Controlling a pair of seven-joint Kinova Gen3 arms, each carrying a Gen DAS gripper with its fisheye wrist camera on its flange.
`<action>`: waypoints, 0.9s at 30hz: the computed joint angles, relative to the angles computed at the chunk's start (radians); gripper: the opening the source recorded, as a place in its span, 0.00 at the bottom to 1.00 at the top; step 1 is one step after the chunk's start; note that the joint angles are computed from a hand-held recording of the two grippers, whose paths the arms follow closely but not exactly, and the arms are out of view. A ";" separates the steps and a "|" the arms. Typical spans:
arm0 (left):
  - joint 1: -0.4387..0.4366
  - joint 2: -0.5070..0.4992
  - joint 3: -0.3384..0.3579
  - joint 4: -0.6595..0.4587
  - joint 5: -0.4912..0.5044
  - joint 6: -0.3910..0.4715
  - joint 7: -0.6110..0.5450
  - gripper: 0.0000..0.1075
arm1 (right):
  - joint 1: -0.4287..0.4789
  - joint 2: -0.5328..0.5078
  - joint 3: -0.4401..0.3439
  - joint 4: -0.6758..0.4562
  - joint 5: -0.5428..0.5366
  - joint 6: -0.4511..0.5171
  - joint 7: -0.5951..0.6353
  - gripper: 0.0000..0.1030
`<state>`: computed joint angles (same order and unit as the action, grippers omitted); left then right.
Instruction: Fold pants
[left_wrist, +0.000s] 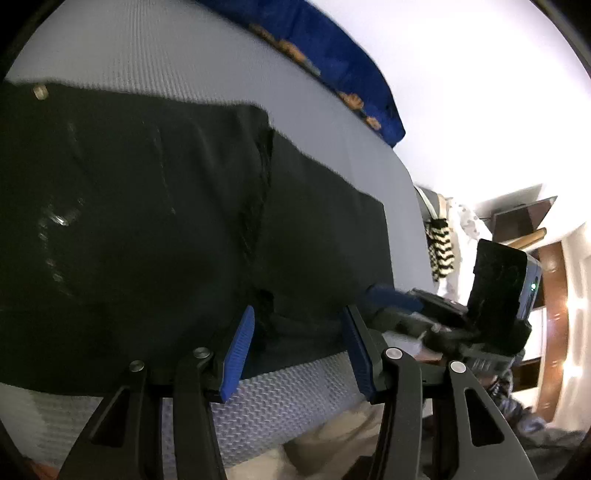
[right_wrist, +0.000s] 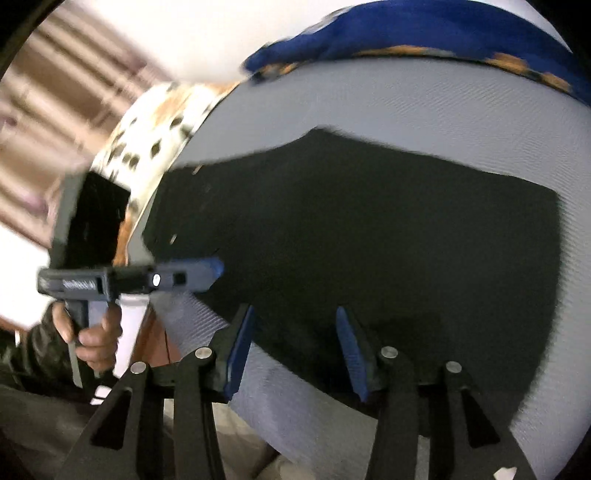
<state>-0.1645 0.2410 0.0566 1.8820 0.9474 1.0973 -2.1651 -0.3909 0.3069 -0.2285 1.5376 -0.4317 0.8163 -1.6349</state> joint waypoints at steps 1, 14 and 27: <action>0.006 0.012 0.002 -0.008 -0.004 0.003 0.015 0.47 | 0.016 -0.027 0.009 0.037 -0.013 -0.023 -0.010 0.44; 0.051 0.069 0.042 -0.043 -0.049 -0.059 0.155 0.06 | 0.079 -0.058 0.021 0.183 -0.101 -0.117 -0.025 0.44; 0.134 0.007 0.047 -0.034 -0.212 -0.140 0.200 0.06 | 0.064 -0.029 0.018 0.195 -0.075 -0.143 -0.051 0.46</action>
<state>-0.0307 0.2480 0.1040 1.8480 0.7352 0.9568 -1.9652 -0.3267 0.2778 -0.2110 1.7326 -0.5064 0.6730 -1.6855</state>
